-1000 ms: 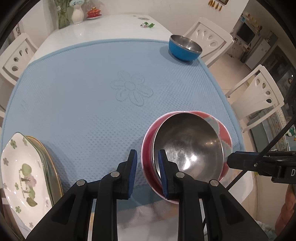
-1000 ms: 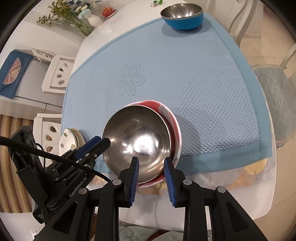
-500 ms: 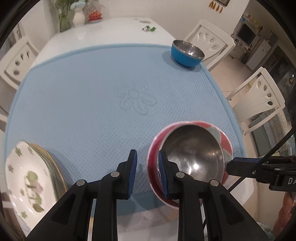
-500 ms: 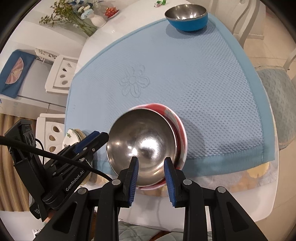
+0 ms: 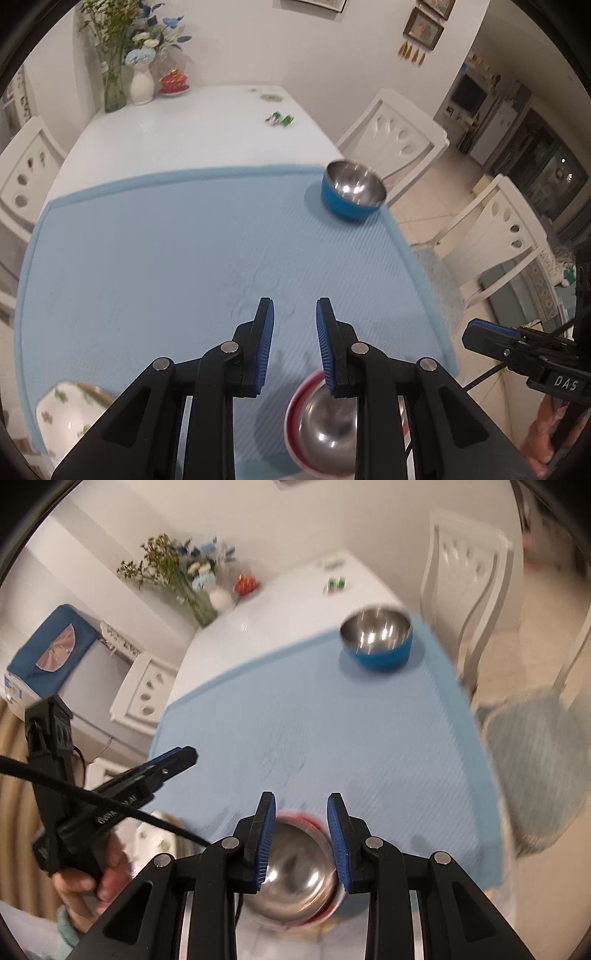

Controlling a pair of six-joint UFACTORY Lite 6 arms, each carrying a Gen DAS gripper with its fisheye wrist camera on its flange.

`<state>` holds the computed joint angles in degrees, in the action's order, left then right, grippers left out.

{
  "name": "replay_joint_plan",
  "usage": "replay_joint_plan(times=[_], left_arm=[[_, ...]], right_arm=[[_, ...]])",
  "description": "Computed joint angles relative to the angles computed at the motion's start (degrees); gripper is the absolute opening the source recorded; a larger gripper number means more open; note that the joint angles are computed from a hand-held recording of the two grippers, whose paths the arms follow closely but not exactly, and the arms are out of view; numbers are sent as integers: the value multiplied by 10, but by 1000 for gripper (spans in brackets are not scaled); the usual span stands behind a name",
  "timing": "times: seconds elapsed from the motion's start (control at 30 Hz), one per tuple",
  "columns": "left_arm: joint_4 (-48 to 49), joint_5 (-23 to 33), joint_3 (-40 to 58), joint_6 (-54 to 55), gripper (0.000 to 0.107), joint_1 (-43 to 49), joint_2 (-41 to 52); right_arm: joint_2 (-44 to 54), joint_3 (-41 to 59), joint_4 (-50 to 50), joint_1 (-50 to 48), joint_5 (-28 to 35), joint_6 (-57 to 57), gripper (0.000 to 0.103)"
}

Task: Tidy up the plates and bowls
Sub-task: 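Open both grippers and pull back from the nested bowls, then move both grippers to the rim of the blue steel bowl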

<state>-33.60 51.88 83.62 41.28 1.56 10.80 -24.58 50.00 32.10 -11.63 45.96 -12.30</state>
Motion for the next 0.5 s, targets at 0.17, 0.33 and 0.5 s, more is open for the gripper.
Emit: replay_joint_plan(times=[0.17,0.33,0.5], left_arm=[[-14,10,114,-35,21,-47,78],[25,12,243,-98,41,-102,177],[29,57,439,-151,62,-122,327]], right_arm=[[57,72,-145,37,-48,67,29],[114,117,-235,27,-106,109,57],[212,185,-295,14,-147,156,67]])
